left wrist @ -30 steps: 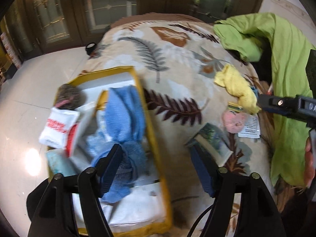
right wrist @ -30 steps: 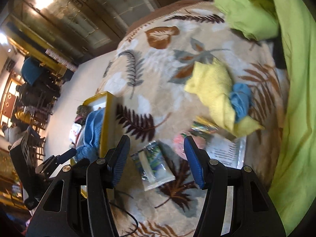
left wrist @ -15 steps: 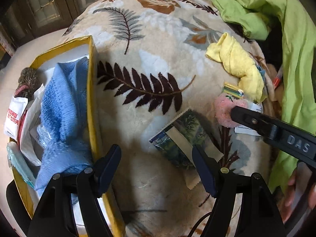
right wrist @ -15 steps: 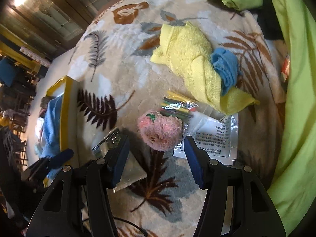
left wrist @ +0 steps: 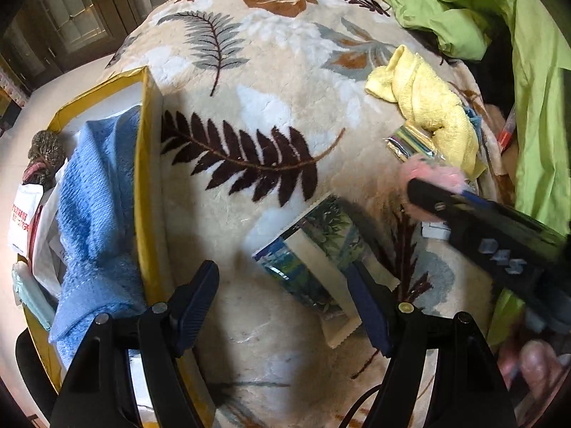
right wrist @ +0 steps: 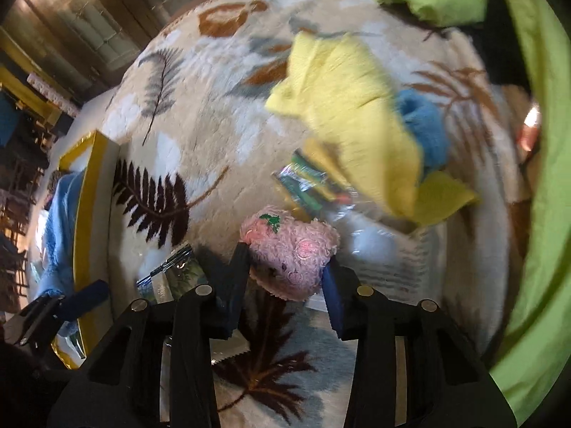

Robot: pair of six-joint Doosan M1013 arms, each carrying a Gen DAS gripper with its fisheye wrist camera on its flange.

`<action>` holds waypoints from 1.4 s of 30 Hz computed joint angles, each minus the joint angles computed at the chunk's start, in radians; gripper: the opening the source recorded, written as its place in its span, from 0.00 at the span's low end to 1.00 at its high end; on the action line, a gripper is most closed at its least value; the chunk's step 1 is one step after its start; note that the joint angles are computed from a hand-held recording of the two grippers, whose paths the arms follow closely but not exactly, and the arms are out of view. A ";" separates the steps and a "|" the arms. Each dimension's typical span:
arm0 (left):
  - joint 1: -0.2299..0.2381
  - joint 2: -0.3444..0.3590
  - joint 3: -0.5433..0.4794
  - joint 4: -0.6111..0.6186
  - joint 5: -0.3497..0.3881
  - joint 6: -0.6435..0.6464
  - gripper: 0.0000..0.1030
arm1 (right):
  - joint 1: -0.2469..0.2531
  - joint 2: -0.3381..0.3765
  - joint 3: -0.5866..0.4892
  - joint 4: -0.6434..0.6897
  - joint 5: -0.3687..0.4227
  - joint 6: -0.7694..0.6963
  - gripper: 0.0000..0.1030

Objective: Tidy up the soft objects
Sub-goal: 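Grasp the green printed packet with the left tool while the right tool grasps the pink plush, then carry the green packet and pink plush into the white box and open both tools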

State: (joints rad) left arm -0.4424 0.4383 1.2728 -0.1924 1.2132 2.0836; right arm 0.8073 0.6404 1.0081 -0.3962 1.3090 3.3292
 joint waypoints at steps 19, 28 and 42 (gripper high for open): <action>-0.064 0.044 -0.016 0.086 0.033 -0.321 0.78 | 0.039 -0.135 0.193 -0.179 -0.189 0.325 0.37; -0.081 0.044 0.000 0.096 0.013 -0.304 0.85 | 0.040 -0.138 0.201 -0.192 -0.214 0.336 0.37; -0.004 -0.010 0.041 -0.046 0.067 0.000 0.51 | 0.045 -0.133 0.186 -0.219 -0.231 0.343 0.37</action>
State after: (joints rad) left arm -0.4467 0.4279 1.3133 -0.2380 1.2800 2.0833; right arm 0.8521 0.5077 1.1940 -0.6151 1.0778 3.6718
